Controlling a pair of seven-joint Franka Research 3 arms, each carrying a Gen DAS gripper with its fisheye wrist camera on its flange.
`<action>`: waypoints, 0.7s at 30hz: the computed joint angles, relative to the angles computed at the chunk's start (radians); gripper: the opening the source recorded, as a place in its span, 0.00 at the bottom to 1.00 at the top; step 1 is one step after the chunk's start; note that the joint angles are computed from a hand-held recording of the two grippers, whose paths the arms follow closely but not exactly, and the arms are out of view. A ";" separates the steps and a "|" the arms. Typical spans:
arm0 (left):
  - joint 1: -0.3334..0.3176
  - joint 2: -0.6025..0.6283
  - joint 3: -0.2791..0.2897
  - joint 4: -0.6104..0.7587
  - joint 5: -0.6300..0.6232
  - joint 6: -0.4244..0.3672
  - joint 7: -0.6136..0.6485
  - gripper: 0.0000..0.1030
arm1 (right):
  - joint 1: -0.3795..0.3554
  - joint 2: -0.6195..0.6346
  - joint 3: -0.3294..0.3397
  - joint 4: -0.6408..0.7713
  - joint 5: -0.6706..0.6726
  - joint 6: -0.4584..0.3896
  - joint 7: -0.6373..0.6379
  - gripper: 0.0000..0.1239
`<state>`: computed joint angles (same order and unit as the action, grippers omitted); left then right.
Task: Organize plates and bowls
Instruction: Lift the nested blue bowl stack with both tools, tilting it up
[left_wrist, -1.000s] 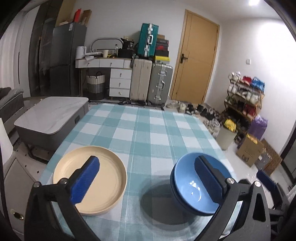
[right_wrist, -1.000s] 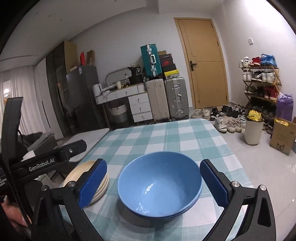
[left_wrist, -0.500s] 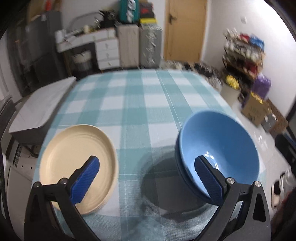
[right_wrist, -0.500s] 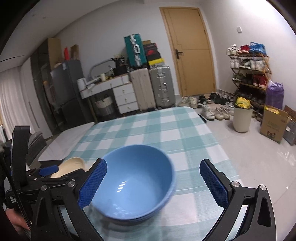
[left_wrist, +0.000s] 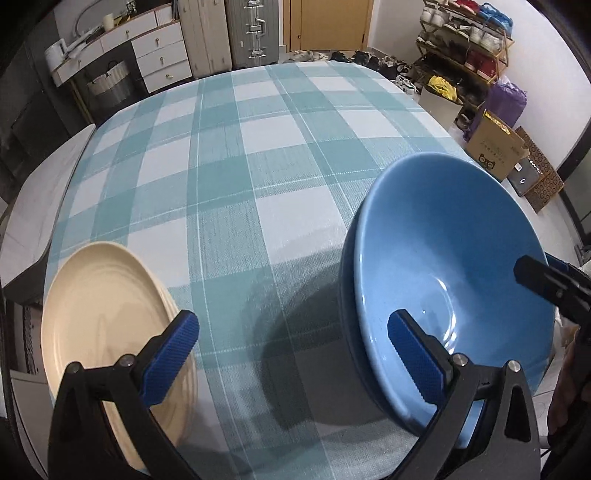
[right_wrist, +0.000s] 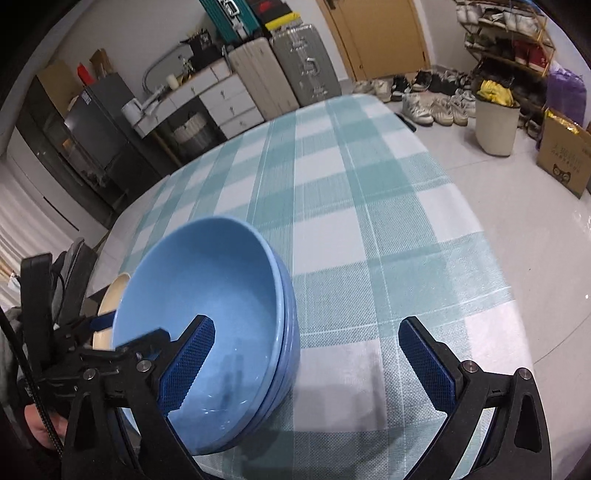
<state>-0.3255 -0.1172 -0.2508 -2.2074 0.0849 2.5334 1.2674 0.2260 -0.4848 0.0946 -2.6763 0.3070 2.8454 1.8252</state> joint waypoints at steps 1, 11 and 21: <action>-0.004 0.009 0.006 0.007 -0.028 -0.004 0.025 1.00 | 0.009 0.009 -0.008 0.005 0.005 -0.003 -0.011 0.82; 0.001 0.072 0.008 0.090 -0.236 -0.106 0.184 0.95 | 0.058 0.078 -0.073 0.055 0.110 -0.082 -0.062 0.45; 0.029 0.107 0.015 0.152 -0.516 -0.234 0.346 0.24 | 0.068 0.093 -0.051 0.080 0.161 -0.105 -0.097 0.17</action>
<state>-0.2969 -0.0098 -0.2362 -2.0553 -0.4309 2.2989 1.6131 0.2945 -0.3919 0.0437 -2.5968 0.4680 2.7407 1.7284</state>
